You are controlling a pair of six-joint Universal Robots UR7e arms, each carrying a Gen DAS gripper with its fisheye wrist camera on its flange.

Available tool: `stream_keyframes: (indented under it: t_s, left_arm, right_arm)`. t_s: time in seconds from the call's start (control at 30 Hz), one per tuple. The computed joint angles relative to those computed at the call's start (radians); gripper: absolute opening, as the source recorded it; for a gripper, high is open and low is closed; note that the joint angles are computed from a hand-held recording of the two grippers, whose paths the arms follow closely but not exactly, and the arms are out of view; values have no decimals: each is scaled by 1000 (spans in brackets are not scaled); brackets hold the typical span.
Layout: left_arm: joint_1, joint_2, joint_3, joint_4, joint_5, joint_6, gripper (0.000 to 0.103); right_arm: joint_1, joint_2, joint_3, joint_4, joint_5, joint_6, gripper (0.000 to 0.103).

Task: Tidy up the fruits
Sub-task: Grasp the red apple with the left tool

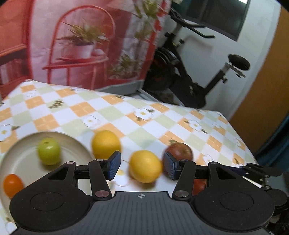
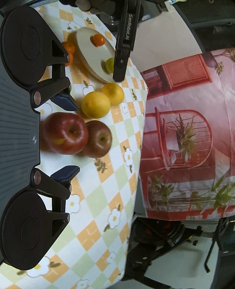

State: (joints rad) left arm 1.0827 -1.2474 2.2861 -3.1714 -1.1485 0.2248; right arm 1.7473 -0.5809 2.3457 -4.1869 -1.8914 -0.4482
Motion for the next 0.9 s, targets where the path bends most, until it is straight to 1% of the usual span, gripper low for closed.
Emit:
stream_keyframes:
  t_s: [0.17, 0.3, 0.43, 0.53, 0.67, 0.7, 0.73, 0.8, 0.83, 0.9]
  left_arm:
    - [-5, 32, -21, 56, -36, 2, 55]
    - [8, 49, -43, 120, -102, -5, 55]
    - [18, 71, -56, 168, -152, -15, 54]
    - [18, 88, -64, 195, -169, -30, 54]
    - [15, 96, -70, 219, -174, -14, 53]
    - [17, 97, -69, 218, -179, -15, 52]
    - [18, 98, -69, 216, -185, -17, 45]
    - [26, 99, -75, 221, -203, -20, 35]
    - [27, 100, -80, 234, -204, -22, 31]
    - [26, 103, -79, 228, -205, -17, 31]
  right_arm:
    - [-29, 3, 13, 15, 50, 5, 63]
    - [-50, 7, 14, 40, 79, -7, 63]
    - [-74, 10, 14, 43, 107, -2, 63]
    - [-83, 8, 14, 57, 125, -7, 61]
    - [-85, 2, 6, 86, 126, 0, 61]
    - [-85, 1, 4, 92, 127, 3, 61]
    - [-85, 1, 2, 96, 126, 6, 60]
    - [-88, -3, -3, 110, 130, 11, 56]
    - [-90, -5, -3, 115, 133, 14, 56]
    - [-91, -3, -4, 111, 135, 13, 55]
